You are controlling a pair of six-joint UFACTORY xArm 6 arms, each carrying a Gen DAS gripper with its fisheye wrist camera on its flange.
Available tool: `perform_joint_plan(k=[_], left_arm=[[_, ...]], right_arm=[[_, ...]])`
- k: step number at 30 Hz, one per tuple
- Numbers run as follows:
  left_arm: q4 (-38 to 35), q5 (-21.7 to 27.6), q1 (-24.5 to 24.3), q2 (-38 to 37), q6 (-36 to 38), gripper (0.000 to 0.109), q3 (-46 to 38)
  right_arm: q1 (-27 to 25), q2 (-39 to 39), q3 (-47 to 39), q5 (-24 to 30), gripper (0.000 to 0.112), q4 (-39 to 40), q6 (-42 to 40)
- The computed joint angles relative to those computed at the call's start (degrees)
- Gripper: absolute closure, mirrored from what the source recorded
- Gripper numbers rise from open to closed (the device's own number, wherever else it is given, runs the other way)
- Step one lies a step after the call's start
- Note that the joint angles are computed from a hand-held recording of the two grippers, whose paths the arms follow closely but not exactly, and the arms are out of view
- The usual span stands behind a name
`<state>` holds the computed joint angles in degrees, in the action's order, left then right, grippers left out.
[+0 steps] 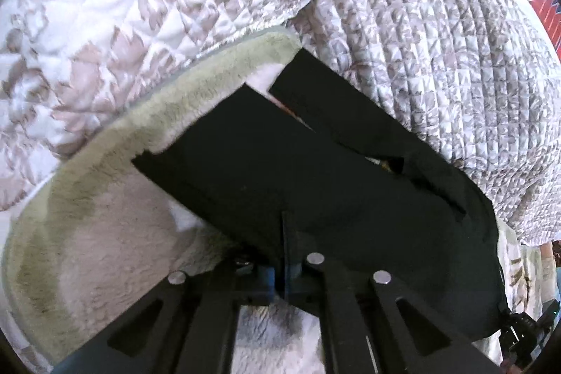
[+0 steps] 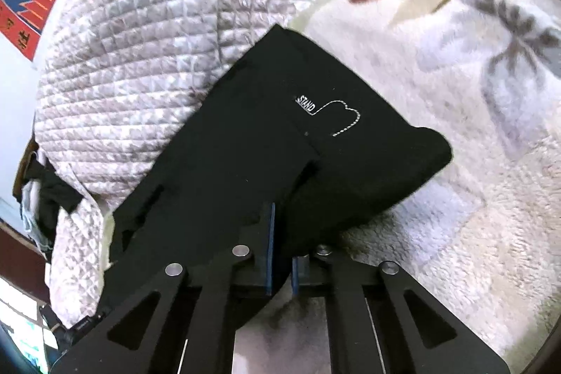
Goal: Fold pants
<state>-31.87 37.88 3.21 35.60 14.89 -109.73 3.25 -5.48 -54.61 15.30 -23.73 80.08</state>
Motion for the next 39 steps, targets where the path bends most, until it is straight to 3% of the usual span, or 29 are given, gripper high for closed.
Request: perform_joint_plan(k=[6, 16, 20, 22, 24, 26, 28, 31, 33, 35, 39], left_arm=[[-3.74, 3.68, 2.42, -5.99, 4.33, 0.105, 6.21], [-4.94, 2.03, 4.31, -16.24, 11.94, 0.104, 21.88], [-1.86, 0.43, 3.72, -16.61, 11.07, 0.1, 23.14], [-1.59, -1.43, 3.88, -17.92, 11.0, 0.098, 24.33], [1.21, -3.32, 4.21, -19.17, 8.1, 0.095, 25.58], [8.1, -6.88, 4.35, -20.54, 2.22, 0.095, 27.31], [12.13, -8.72, 4.52, -21.05, -1.15, 0.095, 27.59], [8.49, -10.1, 3.31, -21.3, 2.54, 0.091, 26.77], [2.65, -8.82, 1.92, -20.49, 8.91, 0.076, 25.35], [1.97, -7.39, 0.61, -18.53, 10.91, 0.076, 23.27], [11.83, -0.04, -0.02, -11.07, 4.11, 0.076, 15.48]], right_arm=[[1.17, -8.2, 4.54, 4.63, 0.111, 1.46, 1.26], [5.72, -20.25, 12.99, 13.24, 0.111, -3.01, 9.37], [4.42, -19.76, 15.57, 11.26, 0.11, 4.22, 6.41], [5.74, -19.72, 12.6, 16.91, 0.103, 0.22, 7.2], [7.72, -19.99, 9.38, 24.94, 0.083, -4.24, 9.65], [9.98, -20.38, 6.58, 32.96, 0.075, -9.58, 13.09], [11.09, -20.28, 4.5, 36.52, 0.075, -12.91, 13.55], [10.64, -18.59, 2.99, 33.27, 0.075, -15.08, 9.55], [9.8, -15.75, 1.62, 29.81, 0.075, -13.35, 4.31], [9.11, -12.11, -0.23, 28.4, 0.075, -10.03, -1.32], [6.6, -8.63, -0.63, 27.79, 0.075, -0.51, -9.68]])
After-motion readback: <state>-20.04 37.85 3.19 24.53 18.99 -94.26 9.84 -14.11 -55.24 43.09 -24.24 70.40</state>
